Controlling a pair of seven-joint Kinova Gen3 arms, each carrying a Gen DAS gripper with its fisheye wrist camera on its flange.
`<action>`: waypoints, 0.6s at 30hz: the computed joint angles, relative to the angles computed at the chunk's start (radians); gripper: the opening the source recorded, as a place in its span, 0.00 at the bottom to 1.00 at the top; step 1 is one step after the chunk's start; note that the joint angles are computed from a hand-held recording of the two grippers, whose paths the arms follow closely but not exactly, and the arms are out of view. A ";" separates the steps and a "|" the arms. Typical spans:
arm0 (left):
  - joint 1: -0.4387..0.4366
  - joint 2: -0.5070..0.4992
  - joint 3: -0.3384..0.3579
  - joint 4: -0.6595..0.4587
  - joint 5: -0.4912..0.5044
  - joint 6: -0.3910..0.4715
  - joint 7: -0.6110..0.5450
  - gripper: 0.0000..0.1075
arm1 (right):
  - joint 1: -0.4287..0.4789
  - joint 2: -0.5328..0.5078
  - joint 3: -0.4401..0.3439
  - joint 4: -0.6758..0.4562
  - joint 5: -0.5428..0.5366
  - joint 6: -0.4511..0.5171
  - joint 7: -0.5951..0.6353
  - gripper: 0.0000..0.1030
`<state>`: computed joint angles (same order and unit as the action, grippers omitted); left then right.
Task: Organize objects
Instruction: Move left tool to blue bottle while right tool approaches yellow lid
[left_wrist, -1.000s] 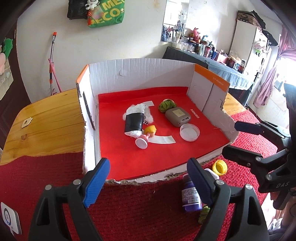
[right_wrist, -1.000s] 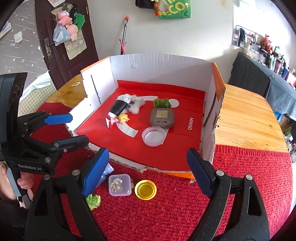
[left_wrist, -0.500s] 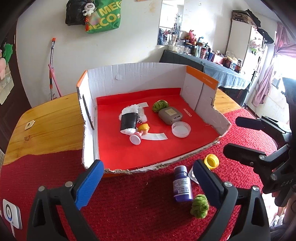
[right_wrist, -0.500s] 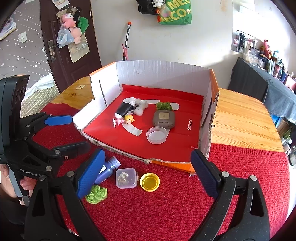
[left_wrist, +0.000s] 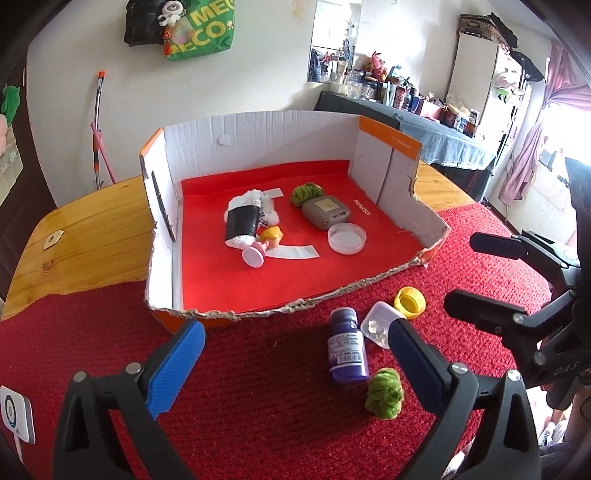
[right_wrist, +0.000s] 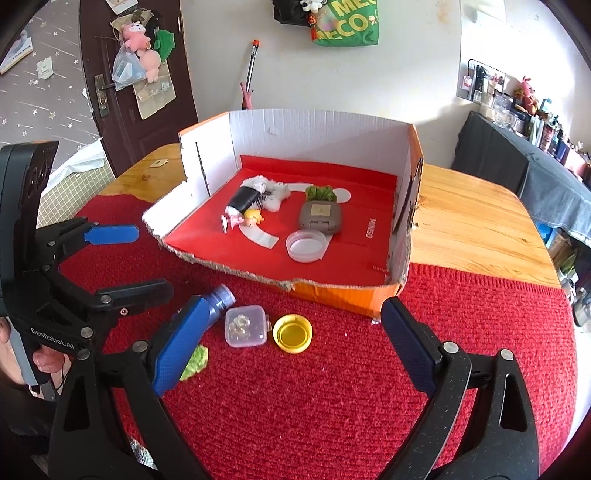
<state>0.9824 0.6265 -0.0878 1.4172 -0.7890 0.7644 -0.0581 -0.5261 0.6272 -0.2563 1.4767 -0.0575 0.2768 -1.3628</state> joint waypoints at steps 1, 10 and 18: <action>0.001 0.003 0.001 -0.003 0.000 0.004 -0.002 0.94 | -0.003 -0.001 0.004 0.005 0.002 -0.004 0.000 0.92; -0.003 0.038 0.017 -0.043 0.028 0.017 -0.061 0.86 | -0.028 0.011 0.036 0.013 0.030 0.016 -0.012 0.59; -0.028 0.064 0.023 -0.062 0.101 -0.008 -0.133 0.71 | -0.058 0.044 0.079 -0.015 0.054 0.057 -0.047 0.53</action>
